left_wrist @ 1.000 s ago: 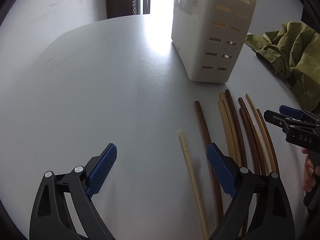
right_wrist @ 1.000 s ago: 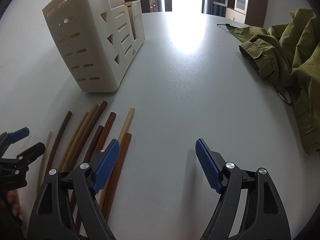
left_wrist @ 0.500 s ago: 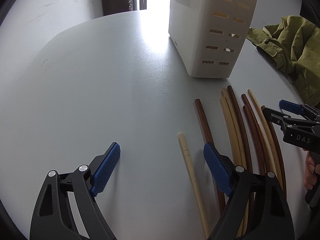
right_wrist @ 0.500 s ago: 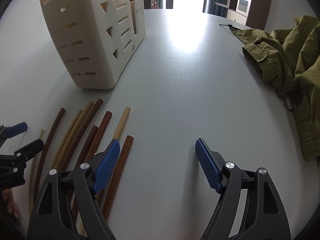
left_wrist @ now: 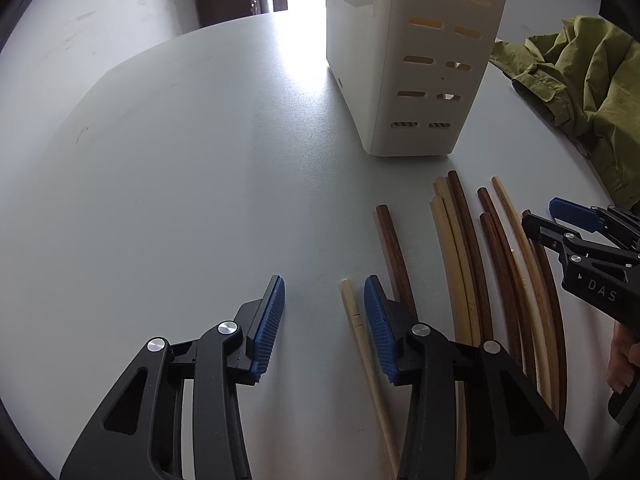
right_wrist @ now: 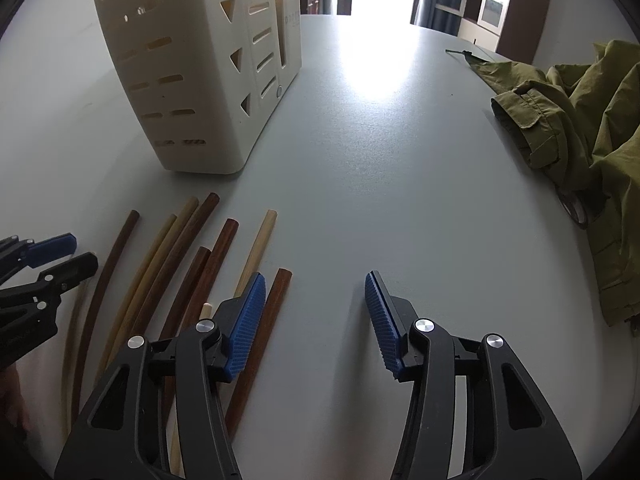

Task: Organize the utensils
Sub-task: 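Grasp a light bamboo chopstick with the left gripper while the right grasps a dark brown one, then lift both held chopsticks and carry them above the white utensil holder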

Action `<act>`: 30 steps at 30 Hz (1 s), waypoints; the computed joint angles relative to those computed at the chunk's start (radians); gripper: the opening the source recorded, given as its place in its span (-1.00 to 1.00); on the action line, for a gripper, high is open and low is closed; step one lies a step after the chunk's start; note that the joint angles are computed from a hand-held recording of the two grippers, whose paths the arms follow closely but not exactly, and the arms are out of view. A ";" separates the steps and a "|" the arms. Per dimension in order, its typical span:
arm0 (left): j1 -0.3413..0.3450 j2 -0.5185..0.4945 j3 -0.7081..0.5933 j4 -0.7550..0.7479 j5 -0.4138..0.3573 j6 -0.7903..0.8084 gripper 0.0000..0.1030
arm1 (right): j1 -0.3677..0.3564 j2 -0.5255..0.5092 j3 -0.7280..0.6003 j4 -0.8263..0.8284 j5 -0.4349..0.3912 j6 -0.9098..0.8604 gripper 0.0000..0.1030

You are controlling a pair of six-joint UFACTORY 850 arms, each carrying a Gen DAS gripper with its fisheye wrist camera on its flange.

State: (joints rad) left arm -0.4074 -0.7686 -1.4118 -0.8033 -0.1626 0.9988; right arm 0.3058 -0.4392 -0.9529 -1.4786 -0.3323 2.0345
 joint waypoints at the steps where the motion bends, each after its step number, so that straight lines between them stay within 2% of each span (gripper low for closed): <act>1: -0.002 -0.002 -0.005 0.060 0.006 -0.069 -0.64 | 0.000 -0.001 -0.007 0.042 0.006 -0.043 -0.24; 2: -0.004 -0.006 -0.011 0.112 0.009 -0.126 -0.81 | 0.000 -0.003 -0.014 0.080 0.010 -0.084 -0.30; 3: -0.004 -0.010 -0.017 0.125 0.007 -0.141 -0.87 | -0.001 -0.004 -0.020 0.114 0.014 -0.120 -0.32; 4: -0.004 -0.012 -0.020 0.120 0.006 -0.133 -0.87 | -0.004 -0.005 -0.025 0.148 0.020 -0.155 -0.38; 5: -0.005 -0.013 -0.021 0.125 0.008 -0.133 -0.87 | -0.007 -0.004 -0.028 0.182 0.028 -0.190 -0.54; 8: -0.011 -0.014 -0.019 0.137 0.019 -0.127 -0.88 | -0.019 0.001 -0.027 0.221 0.055 -0.215 -0.74; 10: -0.012 -0.014 -0.017 0.123 0.022 -0.100 -0.89 | -0.025 0.004 -0.021 0.166 0.074 -0.144 -0.77; 16: 0.002 -0.014 -0.027 0.041 -0.019 -0.016 -0.91 | -0.044 0.001 -0.029 0.138 0.143 -0.104 -0.85; 21: 0.011 0.011 -0.013 -0.174 -0.030 0.200 -0.91 | -0.037 0.020 -0.032 0.047 0.148 -0.025 -0.85; 24: 0.017 0.030 -0.009 -0.305 -0.048 0.318 -0.91 | -0.030 0.054 -0.021 -0.069 0.142 0.082 -0.85; 30: 0.032 0.107 0.045 -0.817 -0.086 0.777 -0.91 | -0.007 0.136 0.014 -0.330 0.073 0.316 -0.85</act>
State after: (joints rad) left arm -0.3758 -0.6615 -1.3673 -1.6202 -0.2483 1.7756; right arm 0.2991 -0.3032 -0.9390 -1.8090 -0.2592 2.3506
